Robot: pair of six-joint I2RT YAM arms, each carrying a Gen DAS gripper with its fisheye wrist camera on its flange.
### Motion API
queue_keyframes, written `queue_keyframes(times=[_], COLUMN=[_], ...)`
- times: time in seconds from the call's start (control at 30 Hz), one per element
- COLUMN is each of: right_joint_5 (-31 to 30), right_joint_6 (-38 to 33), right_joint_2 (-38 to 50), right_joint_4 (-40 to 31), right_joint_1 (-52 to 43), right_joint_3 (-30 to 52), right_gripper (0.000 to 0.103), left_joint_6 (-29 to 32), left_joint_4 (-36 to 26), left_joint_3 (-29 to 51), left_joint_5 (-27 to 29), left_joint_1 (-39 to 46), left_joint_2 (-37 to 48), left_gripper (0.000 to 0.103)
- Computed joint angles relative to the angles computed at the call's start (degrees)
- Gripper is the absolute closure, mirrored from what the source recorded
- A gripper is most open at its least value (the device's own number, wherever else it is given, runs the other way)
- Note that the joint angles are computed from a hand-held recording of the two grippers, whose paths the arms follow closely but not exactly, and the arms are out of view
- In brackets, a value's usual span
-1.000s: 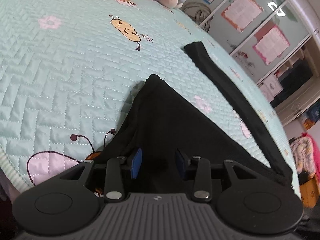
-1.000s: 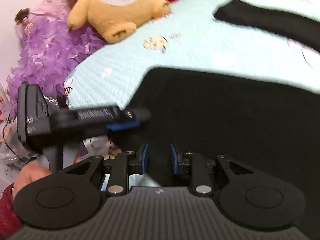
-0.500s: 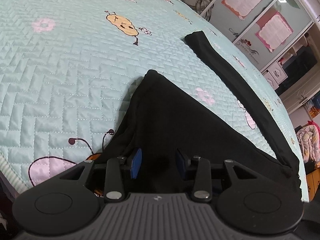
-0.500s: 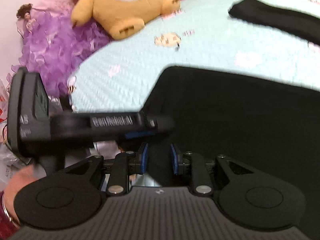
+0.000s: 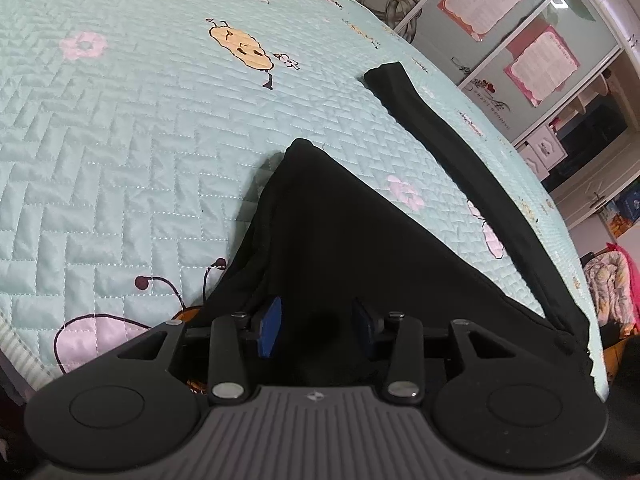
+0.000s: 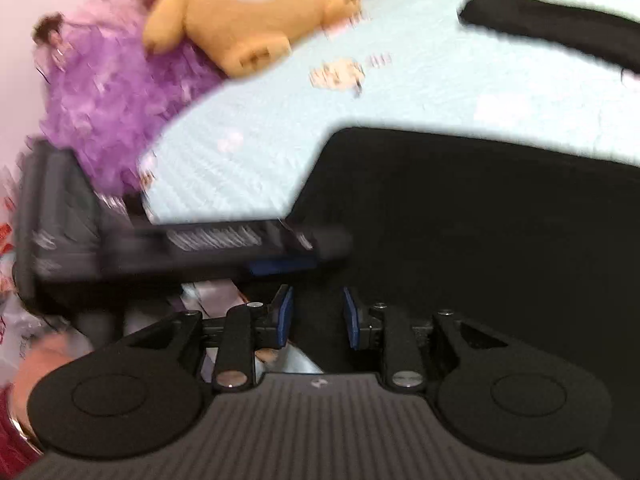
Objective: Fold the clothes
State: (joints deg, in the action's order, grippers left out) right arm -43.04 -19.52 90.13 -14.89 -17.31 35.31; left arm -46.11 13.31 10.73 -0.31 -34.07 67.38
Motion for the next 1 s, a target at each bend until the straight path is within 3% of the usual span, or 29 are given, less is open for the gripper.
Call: queue_keyframes(times=[0.1, 0.17, 0.3, 0.4, 0.53, 0.63, 0.7, 0.73, 0.83, 0.93, 1.0], right_joint_5=[-3.0, -5.2, -8.3, -9.4, -9.4, -8.9, -8.9, -8.8, -8.7, -8.6, -8.1], right_joint_6=[-0.8, -3.2, -8.0, -10.7, -13.0, -15.3, -17.7, -18.9, -20.4, -21.0, -21.2], right_joint_2=[3.0, 3.5, 2.7, 3.6, 5.1, 6.4, 7.6, 8.2, 9.0, 9.8, 11.2], right_joint_4=[-0.8, -5.4, -11.7, -14.4, -15.9, -17.2, -18.6, -19.4, -20.5, -20.5, -20.9], right_joint_1=[-2.6, -4.7, -12.0, -17.7, -23.0, -25.8, -27.8, -28.9, -31.3, -32.8, -33.6], right_joint_3=[0.0, 1.7, 3.3, 4.4, 4.7, 4.8, 5.4, 5.7, 6.5, 7.6, 9.4], right_gripper=[0.075, 0.075, 0.075, 0.075, 0.074, 0.074, 0.074, 0.074, 0.074, 0.074, 0.074], left_joint_6=[0.3, 0.2, -1.2, -1.5, -0.4, -1.1, -3.0, -3.8, -4.8, -6.4, -7.2], left_joint_4=[-0.2, -1.5, -11.0, -11.2, -2.3, 13.3, 19.0, 19.8, 24.7, 28.1, 23.8], left_joint_3=[-0.5, -0.5, 1.4, 2.2, 4.0, 4.7, 7.5, 9.3, 9.1, 7.1, 7.6], left_joint_5=[2.4, 3.5, -4.7, -5.1, -1.1, 7.3, 10.4, 10.9, 10.5, 12.5, 13.1], left_joint_1=[2.0, 2.9, -2.4, -3.2, 1.2, 7.6, 11.1, 12.3, 13.7, 15.5, 15.8], left_joint_2=[-1.4, -3.1, -12.2, -16.1, -10.4, 2.7, 14.7, 20.0, 28.3, 29.2, 26.3], left_gripper=[0.059, 0.059, 0.057, 0.050, 0.048, 0.046, 0.049, 0.056, 0.090, 0.094, 0.093])
